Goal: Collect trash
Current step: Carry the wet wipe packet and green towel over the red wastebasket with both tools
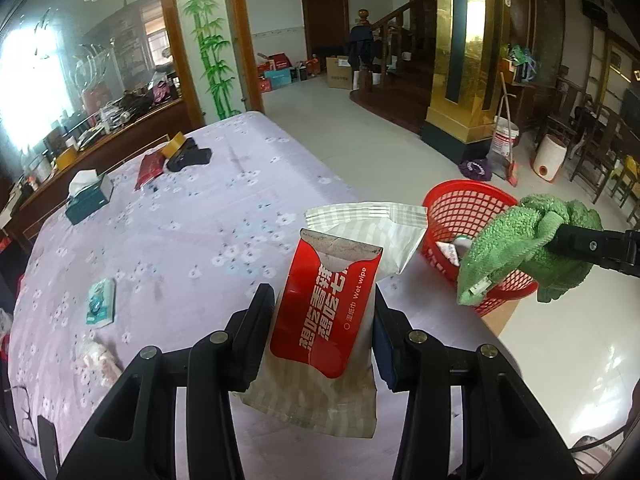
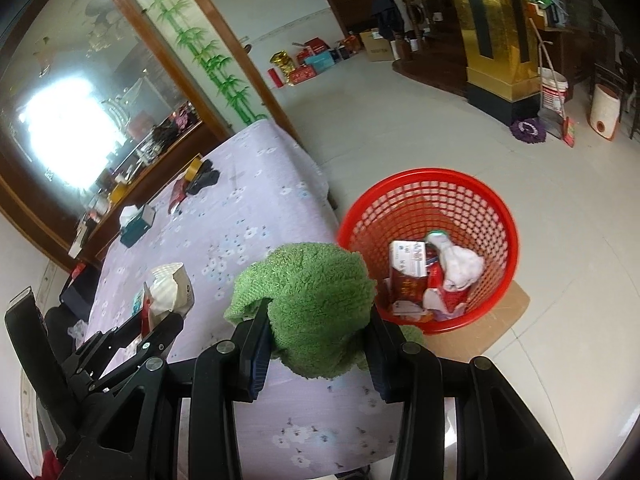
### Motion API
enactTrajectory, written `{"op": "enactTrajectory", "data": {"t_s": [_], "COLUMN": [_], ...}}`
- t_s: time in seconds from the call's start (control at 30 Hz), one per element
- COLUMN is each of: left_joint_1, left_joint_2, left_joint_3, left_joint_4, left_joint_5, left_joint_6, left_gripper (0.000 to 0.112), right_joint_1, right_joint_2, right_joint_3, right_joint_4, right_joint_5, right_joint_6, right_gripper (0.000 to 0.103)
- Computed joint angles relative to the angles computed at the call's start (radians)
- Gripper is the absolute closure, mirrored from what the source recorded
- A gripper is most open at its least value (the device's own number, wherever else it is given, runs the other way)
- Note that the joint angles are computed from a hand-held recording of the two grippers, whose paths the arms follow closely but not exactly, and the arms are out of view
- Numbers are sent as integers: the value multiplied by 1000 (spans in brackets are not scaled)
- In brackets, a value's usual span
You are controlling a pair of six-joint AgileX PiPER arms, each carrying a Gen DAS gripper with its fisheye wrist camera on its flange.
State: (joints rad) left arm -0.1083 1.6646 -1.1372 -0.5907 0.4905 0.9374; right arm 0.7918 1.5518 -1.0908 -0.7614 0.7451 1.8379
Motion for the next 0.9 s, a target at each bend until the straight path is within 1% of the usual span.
{"op": "enactTrajectory", "data": {"t_s": [0.2, 0.37, 0.5, 0.67, 0.77, 0.9], "left_joint_1": [-53, -124, -189, -258, -292, -339], "left_joint_2": [10, 46, 98, 171, 204, 263], "left_joint_3": [-43, -109, -176, -271, -318, -388], "left_joint_4": [2, 12, 46, 88, 114, 159], "left_joint_5": [40, 107, 144, 165, 179, 181], "left_joint_6": [-24, -68, -149, -254, -318, -406], "left_gripper": [68, 68, 68, 68, 68, 68], "right_joint_1": [-13, -75, -164, -291, -366, -472], "right_joint_2": [-73, -138, -177, -205, -202, -177], "right_joint_3": [66, 129, 167, 202, 208, 211], "right_joint_4": [-16, 2, 40, 106, 153, 257], "right_joint_5": [44, 32, -26, -123, -182, -280], "right_joint_6": [46, 45, 0, -82, -135, -250], "right_gripper": [59, 59, 59, 59, 58, 57]}}
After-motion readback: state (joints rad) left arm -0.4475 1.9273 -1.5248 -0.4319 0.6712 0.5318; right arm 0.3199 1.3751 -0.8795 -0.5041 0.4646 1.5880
